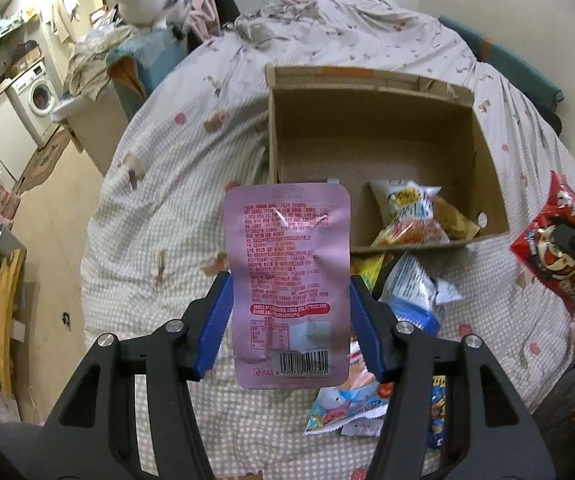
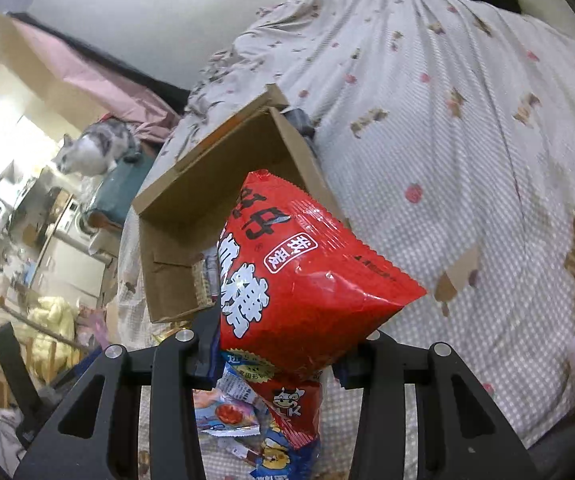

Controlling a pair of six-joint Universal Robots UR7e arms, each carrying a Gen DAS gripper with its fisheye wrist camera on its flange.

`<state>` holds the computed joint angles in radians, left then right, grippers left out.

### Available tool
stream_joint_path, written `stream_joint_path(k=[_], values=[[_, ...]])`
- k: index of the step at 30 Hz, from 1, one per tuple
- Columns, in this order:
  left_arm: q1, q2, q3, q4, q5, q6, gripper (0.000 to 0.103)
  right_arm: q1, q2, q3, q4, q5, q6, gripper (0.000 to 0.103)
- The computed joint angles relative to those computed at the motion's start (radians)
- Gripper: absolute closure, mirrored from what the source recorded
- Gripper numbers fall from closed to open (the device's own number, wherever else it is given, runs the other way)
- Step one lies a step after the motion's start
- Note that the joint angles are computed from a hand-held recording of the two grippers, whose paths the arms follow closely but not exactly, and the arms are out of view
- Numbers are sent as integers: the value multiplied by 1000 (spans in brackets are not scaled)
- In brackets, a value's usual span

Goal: Organize snacks
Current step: 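Carry both snacks into the box and open both tools to release them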

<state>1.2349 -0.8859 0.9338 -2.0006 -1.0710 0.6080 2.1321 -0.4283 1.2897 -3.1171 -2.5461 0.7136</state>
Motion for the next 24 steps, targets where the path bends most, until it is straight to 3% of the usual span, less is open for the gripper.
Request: stream_joint_path(k=[10,15,24], values=[[-34,139,-219,74,-32,-30,50,-39,34,-138,-14,63,-215,60],[-42,210,-306,93,-28,-44,50,-72,23,-159,24,82,-219,60],[-48,304,-395,133,1,-45,50,-144,10,-175,99,202,-185,60]])
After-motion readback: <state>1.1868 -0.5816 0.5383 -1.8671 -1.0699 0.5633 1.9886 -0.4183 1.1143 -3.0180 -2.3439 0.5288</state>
